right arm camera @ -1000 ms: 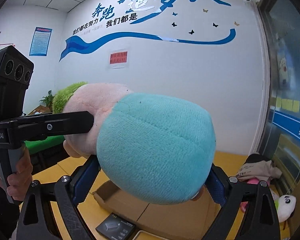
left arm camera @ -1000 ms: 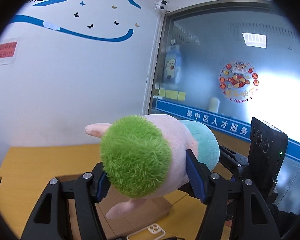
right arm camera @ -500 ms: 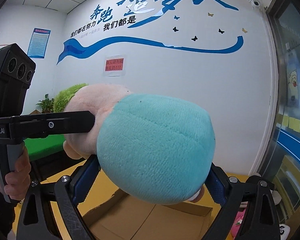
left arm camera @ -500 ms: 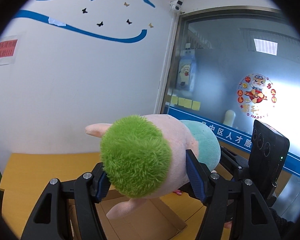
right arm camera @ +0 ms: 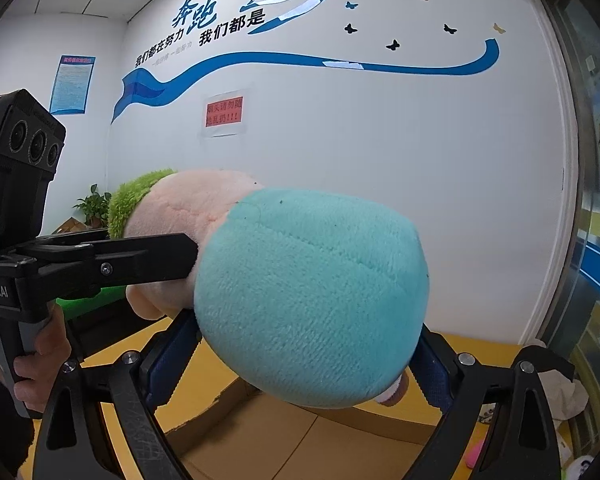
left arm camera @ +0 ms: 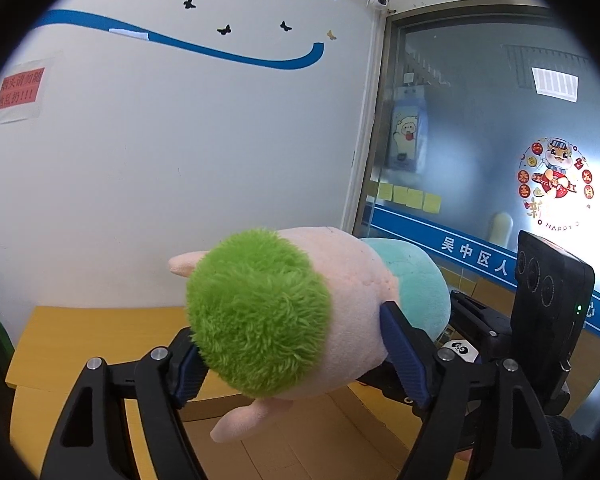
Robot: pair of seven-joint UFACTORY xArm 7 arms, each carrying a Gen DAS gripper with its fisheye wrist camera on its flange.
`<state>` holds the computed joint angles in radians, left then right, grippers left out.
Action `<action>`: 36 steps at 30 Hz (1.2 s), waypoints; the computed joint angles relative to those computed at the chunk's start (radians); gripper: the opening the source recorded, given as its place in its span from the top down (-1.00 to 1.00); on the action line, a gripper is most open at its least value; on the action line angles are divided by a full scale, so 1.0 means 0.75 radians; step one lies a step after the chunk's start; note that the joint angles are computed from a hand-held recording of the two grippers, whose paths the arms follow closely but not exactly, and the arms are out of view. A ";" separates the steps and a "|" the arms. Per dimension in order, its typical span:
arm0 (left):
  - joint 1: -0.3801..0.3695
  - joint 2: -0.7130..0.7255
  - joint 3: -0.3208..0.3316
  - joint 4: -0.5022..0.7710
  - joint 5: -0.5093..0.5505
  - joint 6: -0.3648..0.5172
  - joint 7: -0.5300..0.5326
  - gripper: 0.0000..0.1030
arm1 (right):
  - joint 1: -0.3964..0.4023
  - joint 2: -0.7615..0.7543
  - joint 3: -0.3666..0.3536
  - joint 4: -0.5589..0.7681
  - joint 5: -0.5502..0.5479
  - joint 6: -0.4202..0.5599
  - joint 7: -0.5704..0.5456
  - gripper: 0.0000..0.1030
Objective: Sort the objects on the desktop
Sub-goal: 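Lift the plush with the left gripper and carry it over the cardboard box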
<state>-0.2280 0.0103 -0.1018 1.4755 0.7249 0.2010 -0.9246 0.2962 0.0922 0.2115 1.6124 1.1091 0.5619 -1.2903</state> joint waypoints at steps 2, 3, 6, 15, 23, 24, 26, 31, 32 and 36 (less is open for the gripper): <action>0.014 0.027 0.015 -0.011 -0.062 -0.051 0.041 -0.51 | 0.009 0.058 0.007 0.040 -0.029 -0.015 0.014 -0.90; 0.020 0.042 0.022 -0.016 -0.109 -0.071 0.073 -0.51 | 0.008 0.077 0.013 0.051 -0.041 -0.022 0.018 -0.90; 0.030 0.077 0.046 -0.043 -0.221 -0.118 0.162 -0.49 | 0.010 0.168 0.037 0.112 -0.114 -0.032 0.068 -0.90; 0.102 0.162 0.050 -0.161 -0.617 -0.194 0.495 -0.38 | 0.017 0.450 0.132 0.267 -0.348 -0.051 0.234 -0.90; 0.288 0.327 -0.116 -0.190 -1.168 -0.135 0.917 -0.32 | 0.069 0.778 0.138 0.485 -0.640 0.011 0.492 -0.89; 0.291 0.345 -0.117 -0.181 -1.203 -0.123 0.942 -0.32 | 0.072 0.818 0.140 0.513 -0.674 0.028 0.518 -0.89; 0.311 0.382 -0.129 -0.181 -1.279 -0.102 0.992 -0.32 | 0.081 0.902 0.140 0.584 -0.740 0.075 0.576 -0.89; 0.342 0.460 -0.136 -0.167 -1.408 -0.036 1.057 -0.31 | 0.092 1.059 0.140 0.701 -0.852 0.144 0.672 -0.89; 0.325 0.472 -0.112 -0.155 -1.400 -0.018 1.044 -0.31 | 0.095 1.098 0.140 0.742 -0.868 0.168 0.689 -0.89; 0.279 0.506 -0.040 -0.127 -1.352 0.049 0.983 -0.31 | 0.111 1.243 0.131 0.936 -0.922 0.294 0.757 -0.89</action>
